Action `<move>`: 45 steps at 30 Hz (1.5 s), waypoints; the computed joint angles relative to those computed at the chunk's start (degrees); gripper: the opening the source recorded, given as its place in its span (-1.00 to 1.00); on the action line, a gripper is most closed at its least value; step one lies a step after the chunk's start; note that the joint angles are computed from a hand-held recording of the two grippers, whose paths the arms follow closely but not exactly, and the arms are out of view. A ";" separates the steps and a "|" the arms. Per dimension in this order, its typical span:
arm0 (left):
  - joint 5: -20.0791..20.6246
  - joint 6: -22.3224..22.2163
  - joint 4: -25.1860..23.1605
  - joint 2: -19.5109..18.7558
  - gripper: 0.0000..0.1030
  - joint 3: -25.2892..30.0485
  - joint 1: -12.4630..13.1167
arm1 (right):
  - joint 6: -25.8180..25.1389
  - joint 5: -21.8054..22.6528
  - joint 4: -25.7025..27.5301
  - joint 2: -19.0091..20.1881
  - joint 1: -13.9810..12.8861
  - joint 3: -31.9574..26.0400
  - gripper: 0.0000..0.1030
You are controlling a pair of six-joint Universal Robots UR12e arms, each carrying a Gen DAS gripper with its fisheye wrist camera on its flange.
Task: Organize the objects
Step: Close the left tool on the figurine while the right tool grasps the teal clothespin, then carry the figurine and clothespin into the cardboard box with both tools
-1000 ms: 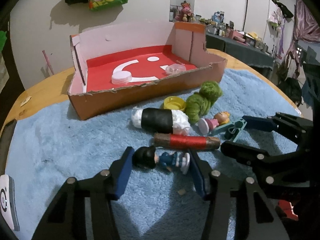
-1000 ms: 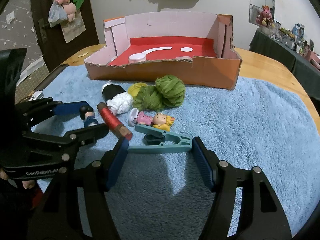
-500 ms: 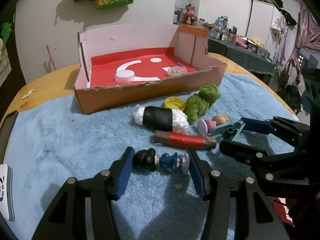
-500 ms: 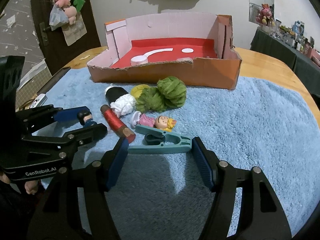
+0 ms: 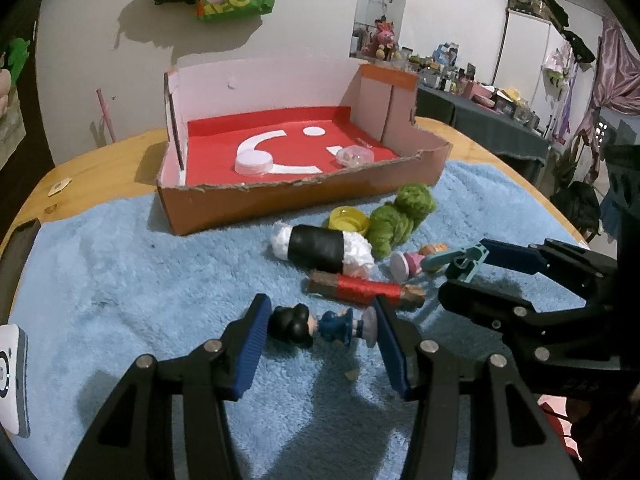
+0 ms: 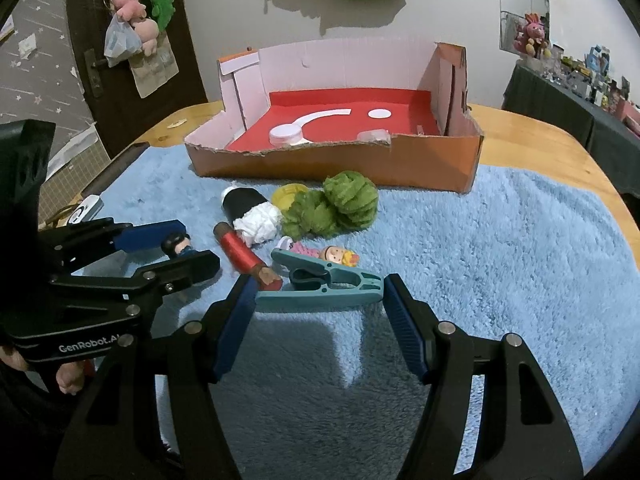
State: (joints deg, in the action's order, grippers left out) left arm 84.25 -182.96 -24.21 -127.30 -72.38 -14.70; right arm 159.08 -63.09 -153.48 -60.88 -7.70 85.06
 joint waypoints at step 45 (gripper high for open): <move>0.00 -1.53 -2.10 -3.22 0.05 10.55 0.79 | 0.01 1.63 1.13 2.53 0.57 -9.08 0.24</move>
